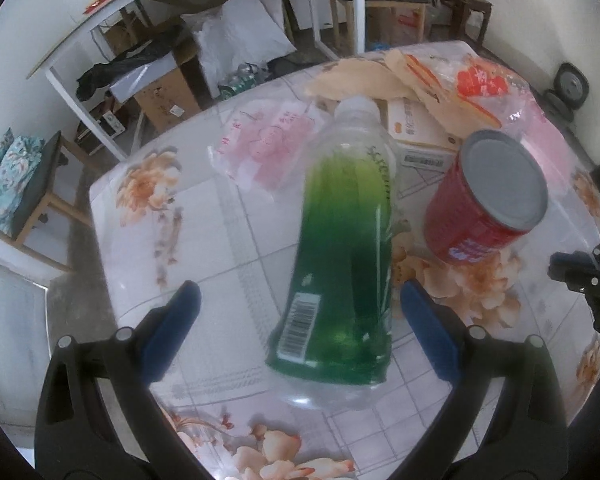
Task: Collect trash
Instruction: 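Grasp the green bottle with the left tool and lift it off the table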
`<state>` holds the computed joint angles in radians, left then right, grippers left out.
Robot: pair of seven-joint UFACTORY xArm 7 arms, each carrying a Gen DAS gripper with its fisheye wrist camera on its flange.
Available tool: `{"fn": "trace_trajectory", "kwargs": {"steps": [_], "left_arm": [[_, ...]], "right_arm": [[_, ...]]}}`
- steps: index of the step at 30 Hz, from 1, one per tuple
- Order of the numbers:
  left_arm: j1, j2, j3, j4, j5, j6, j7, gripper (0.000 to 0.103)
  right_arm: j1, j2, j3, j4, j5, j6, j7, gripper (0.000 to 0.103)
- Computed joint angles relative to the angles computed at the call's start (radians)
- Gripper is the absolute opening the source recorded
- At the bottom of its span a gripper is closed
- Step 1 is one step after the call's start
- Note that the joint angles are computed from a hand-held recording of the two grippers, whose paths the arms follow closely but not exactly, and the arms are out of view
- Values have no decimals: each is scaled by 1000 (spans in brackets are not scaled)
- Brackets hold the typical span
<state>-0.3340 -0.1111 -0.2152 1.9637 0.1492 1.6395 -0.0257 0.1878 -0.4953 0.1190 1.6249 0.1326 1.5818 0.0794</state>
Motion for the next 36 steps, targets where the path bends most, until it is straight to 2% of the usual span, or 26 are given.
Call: {"fn": "trace_trajectory", "kwargs": {"steps": [4,5,6,7,8,14,18,20,25,36], "left_arm": [[-11,22,-10,12,32,6,12,96],[-14,36,-9,32,23,23,16,92],[-17,47,-7,45,16,35,22,86],[-19,65,-1,69,-6,58,31,68],[-20,79,5,84,-27,74,33,56],[-31,108,21,103,0,62,18,57],[-41,132,24,117,1,95,46,59],[-55,118,18,78,35,84,60,57],[-46,90,25,40,28,62,15,56],[-10,-41,16,-73,-73,33,4,56]], "right_arm": [[-5,-16,-7,4,-8,8,-7,4],[-6,-16,-4,5,-14,9,-12,4],[-7,-18,0,5,-20,13,-14,4],[-7,-18,5,8,-26,18,-17,4],[-8,-16,8,10,-30,19,-18,4],[-11,-24,10,-2,-34,17,-13,4],[-13,-26,12,-7,-38,13,-9,4],[-14,-28,15,-11,-44,8,-10,4],[-12,-41,12,-27,-37,-10,-7,4],[-15,-96,1,-52,-24,1,-4,4]]}}
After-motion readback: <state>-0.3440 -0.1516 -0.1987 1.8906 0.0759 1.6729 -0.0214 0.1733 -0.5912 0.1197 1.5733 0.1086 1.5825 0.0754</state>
